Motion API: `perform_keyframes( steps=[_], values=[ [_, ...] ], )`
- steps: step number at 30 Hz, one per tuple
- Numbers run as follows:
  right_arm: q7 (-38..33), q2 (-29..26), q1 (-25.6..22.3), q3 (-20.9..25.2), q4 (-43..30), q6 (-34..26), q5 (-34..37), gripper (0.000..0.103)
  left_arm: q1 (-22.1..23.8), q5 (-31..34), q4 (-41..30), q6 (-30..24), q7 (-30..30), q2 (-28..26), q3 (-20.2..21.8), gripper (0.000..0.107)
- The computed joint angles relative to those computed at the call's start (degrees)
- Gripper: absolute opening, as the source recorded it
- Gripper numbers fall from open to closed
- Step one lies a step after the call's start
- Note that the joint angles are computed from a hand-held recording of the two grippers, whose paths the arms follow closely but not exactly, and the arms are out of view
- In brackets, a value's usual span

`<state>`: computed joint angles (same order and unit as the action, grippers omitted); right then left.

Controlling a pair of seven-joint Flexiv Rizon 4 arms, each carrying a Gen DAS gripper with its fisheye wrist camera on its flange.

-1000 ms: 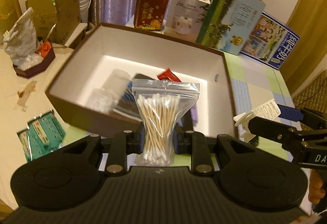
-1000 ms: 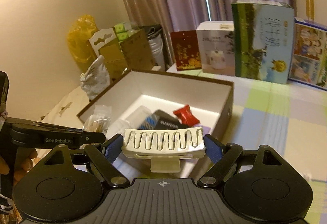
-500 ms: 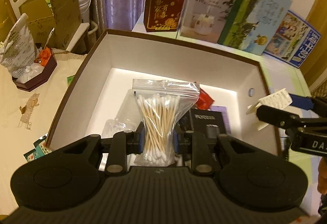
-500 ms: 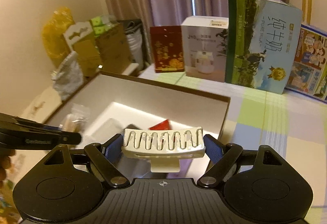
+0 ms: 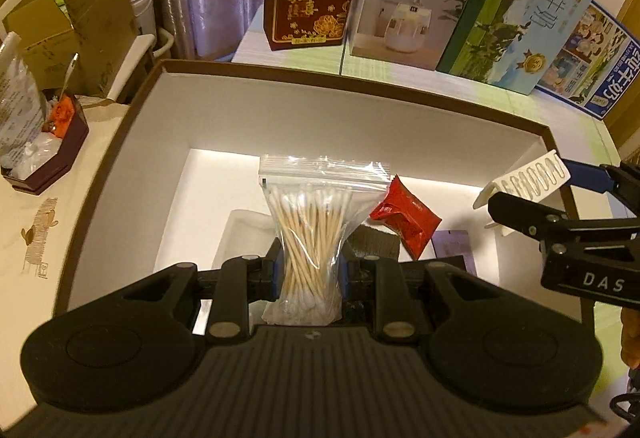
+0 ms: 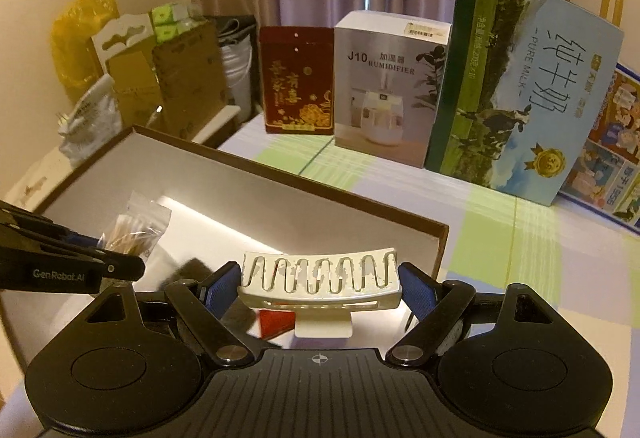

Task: Organize objects
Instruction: 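Carry the swab bag and white holder over the cardboard box, then lower the swab bag and white holder into the box and open both tools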

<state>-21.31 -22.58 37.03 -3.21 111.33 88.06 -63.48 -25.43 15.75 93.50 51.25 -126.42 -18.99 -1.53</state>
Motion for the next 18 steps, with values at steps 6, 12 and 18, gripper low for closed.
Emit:
perform_keyframes(
  steps=[6,12,18],
  values=[
    [4.1,-1.1,0.8,-2.4,-1.4,-0.6,-6.0,0.082,0.6,-1.8,-1.6,-0.2,1.8,-2.5,-0.3,0.021],
    [9.6,-2.1,-2.3,-1.2,-3.3,0.4,-11.8,0.082,0.3,-2.7,-3.2,-0.5,2.7,-4.1,0.1,0.021],
    [7.8,-2.1,-4.2,1.2,-3.2,0.8,-9.9,0.082,0.1,-3.0,-4.3,-0.9,3.5,-5.1,0.5,0.022]
  ],
)
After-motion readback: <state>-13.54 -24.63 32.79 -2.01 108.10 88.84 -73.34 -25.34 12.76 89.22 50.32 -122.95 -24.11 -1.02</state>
